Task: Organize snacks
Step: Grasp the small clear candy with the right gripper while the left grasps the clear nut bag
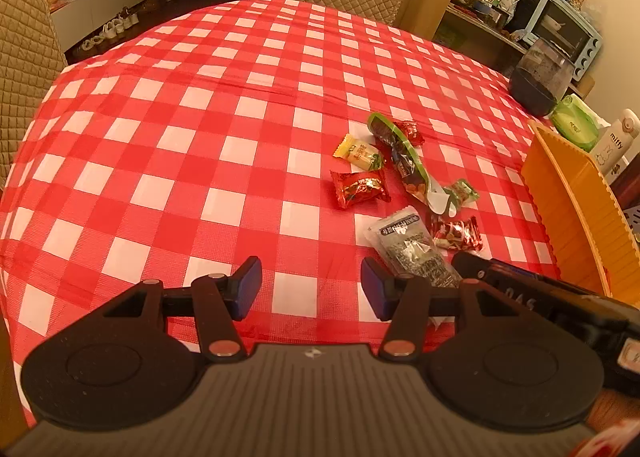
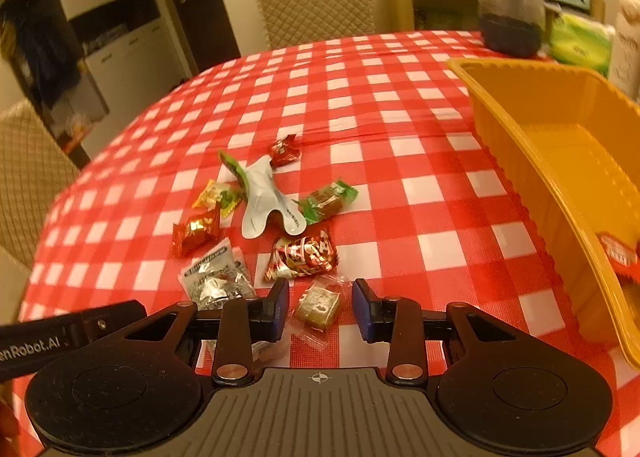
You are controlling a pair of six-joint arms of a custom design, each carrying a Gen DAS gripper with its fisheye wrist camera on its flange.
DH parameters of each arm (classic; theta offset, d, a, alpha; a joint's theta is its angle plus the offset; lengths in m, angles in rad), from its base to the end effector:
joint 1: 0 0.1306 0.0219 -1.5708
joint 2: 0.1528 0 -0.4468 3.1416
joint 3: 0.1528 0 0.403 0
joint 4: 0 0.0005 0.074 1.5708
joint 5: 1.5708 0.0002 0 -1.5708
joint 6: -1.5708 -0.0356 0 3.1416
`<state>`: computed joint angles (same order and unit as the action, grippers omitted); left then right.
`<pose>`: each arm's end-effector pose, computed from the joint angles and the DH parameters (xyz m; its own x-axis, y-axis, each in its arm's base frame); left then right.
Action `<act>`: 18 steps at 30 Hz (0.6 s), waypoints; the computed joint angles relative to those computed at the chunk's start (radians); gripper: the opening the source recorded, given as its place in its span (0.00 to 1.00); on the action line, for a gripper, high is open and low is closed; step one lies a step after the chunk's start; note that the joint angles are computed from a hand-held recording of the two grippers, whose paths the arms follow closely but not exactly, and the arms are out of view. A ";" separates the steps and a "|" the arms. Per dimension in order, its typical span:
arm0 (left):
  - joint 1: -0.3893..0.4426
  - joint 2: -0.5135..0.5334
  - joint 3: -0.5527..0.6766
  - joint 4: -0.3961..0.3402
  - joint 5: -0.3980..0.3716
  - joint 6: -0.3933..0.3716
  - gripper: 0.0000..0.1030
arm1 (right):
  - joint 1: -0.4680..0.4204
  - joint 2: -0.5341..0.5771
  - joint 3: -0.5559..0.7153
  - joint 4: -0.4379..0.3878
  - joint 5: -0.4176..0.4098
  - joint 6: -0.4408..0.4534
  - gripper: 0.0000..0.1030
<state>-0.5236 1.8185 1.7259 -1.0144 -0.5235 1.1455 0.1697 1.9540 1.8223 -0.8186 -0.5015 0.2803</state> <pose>0.5664 -0.3071 0.4109 -0.5376 -0.6006 -0.5918 -0.6068 0.7629 -0.2230 0.6976 0.1364 0.3761 -0.6534 -0.3581 -0.6669 -0.6289 0.7472 0.2150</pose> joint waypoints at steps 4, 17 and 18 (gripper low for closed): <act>0.003 -0.001 -0.006 0.007 0.007 0.003 0.49 | 0.012 -0.022 -0.046 0.049 0.048 0.083 0.31; -0.010 0.057 0.076 0.061 0.056 -0.050 0.49 | -0.050 -0.036 -0.061 0.056 0.048 0.087 0.20; -0.010 0.066 0.086 0.065 0.060 -0.050 0.50 | -0.056 -0.038 -0.061 0.054 0.045 0.083 0.20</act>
<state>-0.5331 1.8844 1.8118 -0.9492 -0.4639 1.0958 0.1135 1.9165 1.7617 -0.7648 -0.4562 0.3636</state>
